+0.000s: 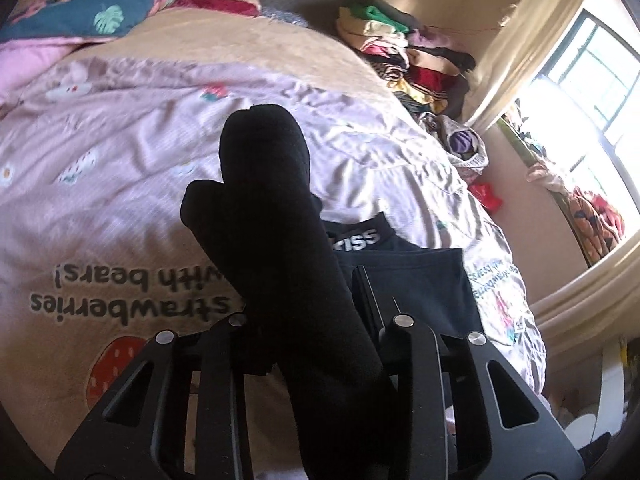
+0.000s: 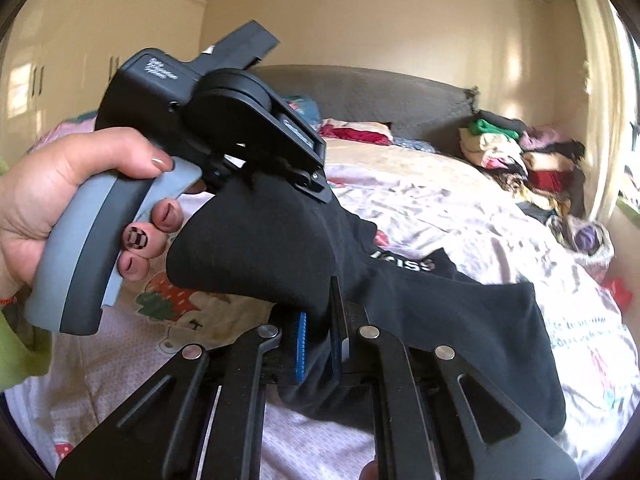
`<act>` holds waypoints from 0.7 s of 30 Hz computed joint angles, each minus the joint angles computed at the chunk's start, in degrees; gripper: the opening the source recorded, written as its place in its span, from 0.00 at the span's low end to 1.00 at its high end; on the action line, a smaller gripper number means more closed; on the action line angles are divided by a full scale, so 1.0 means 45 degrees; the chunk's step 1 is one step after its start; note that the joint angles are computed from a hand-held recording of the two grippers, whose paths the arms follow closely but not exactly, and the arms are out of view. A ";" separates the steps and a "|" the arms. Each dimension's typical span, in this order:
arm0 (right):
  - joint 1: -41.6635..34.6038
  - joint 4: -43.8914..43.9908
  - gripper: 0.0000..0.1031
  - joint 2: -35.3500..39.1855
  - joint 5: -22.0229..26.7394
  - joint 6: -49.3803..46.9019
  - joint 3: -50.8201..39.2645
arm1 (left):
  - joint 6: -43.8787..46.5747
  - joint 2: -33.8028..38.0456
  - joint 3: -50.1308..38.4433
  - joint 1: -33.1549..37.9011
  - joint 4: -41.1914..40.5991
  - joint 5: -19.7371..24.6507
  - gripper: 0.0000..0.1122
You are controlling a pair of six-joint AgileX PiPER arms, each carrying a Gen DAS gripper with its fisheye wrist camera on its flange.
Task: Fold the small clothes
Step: 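Lift the shirt with the right gripper and fold it over onto itself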
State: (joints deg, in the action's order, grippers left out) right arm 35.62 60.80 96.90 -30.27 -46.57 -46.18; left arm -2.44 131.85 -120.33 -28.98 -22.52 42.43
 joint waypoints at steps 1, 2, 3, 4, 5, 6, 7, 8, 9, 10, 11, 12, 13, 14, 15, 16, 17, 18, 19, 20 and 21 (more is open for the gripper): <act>-0.0034 -0.0050 0.08 -0.0203 -0.0097 0.0189 0.0200 | -0.0111 0.0038 -0.0197 -0.0114 0.0114 0.0078 0.21; -0.0066 -0.0188 0.08 -0.0371 -0.0201 0.0459 0.0401 | -0.0166 0.0044 -0.0303 -0.0184 0.0189 0.0135 0.21; -0.0133 -0.0285 0.08 -0.0476 -0.0229 0.0625 0.0505 | -0.0272 0.0132 -0.0578 -0.0294 0.0302 0.0267 0.21; -0.0173 -0.0335 0.08 -0.0653 -0.0337 0.0821 0.0705 | -0.0308 0.0119 -0.0618 -0.0368 0.0351 0.0281 0.21; -0.0205 -0.0370 0.08 -0.0756 -0.0432 0.0981 0.0838 | -0.0449 0.0247 -0.0972 -0.0506 0.0511 0.0453 0.21; -0.0237 -0.0388 0.08 -0.0860 -0.0515 0.1125 0.0977 | -0.0501 0.0282 -0.1084 -0.0591 0.0589 0.0508 0.21; -0.0296 -0.0467 0.07 -0.0998 -0.0612 0.1401 0.1196 | -0.0615 0.0407 -0.1384 -0.0709 0.0703 0.0651 0.21; -0.0422 -0.0578 0.07 -0.1092 -0.0594 0.1636 0.1317 | -0.0699 0.0516 -0.1639 -0.0800 0.0768 0.0793 0.21; -0.0473 -0.0610 0.07 -0.1174 -0.0605 0.1835 0.1445 | -0.0763 0.0626 -0.1857 -0.0909 0.0831 0.0891 0.21; -0.0553 -0.0586 0.07 -0.1296 -0.0596 0.1999 0.1580 | -0.0881 0.0799 -0.2202 -0.1014 0.0964 0.1051 0.21; -0.0605 -0.0565 0.07 -0.1397 -0.0609 0.2133 0.1695 | -0.1000 0.0968 -0.2523 -0.1118 0.1082 0.1200 0.21; -0.0688 -0.0615 0.07 -0.1486 -0.0566 0.2299 0.1796 | -0.1055 0.1076 -0.2721 -0.1177 0.1131 0.1294 0.21; -0.0820 -0.0735 0.07 -0.1584 -0.0508 0.2523 0.1933 | -0.1222 0.1380 -0.3301 -0.1277 0.1247 0.1584 0.21; -0.0839 -0.0706 0.07 -0.1625 -0.0574 0.2618 0.2022 | -0.1352 0.1613 -0.3755 -0.1350 0.1319 0.1804 0.21; -0.0823 -0.0628 0.07 -0.1672 -0.0648 0.2700 0.2113 | -0.1464 0.1763 -0.4046 -0.1427 0.1405 0.1947 0.21; -0.0863 -0.0613 0.07 -0.1750 -0.0657 0.2838 0.2234 | -0.1564 0.1967 -0.4442 -0.1492 0.1504 0.2163 0.21; -0.0899 -0.0569 0.07 -0.1785 -0.0656 0.2900 0.2300 | -0.1651 0.2196 -0.4892 -0.1563 0.1598 0.2397 0.21; -0.0909 -0.0510 0.07 -0.1787 -0.0662 0.2926 0.2321 | -0.1740 0.2398 -0.5291 -0.1644 0.1685 0.2599 0.21; -0.0935 -0.0490 0.07 -0.1849 -0.0647 0.3035 0.2422 | -0.1861 0.2706 -0.5919 -0.1719 0.1780 0.2925 0.21; -0.0977 -0.0559 0.07 -0.1905 -0.0602 0.3174 0.2512 | -0.1972 0.3000 -0.6524 -0.1794 0.1890 0.3242 0.21; -0.1025 -0.0631 0.07 -0.1935 -0.0597 0.3291 0.2598 | -0.2042 0.3103 -0.6750 -0.1867 0.1970 0.3366 0.21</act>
State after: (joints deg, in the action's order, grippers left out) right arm 31.00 57.96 88.19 -32.96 -31.76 -34.49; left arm -11.63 145.82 -150.71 -37.38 -13.66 57.58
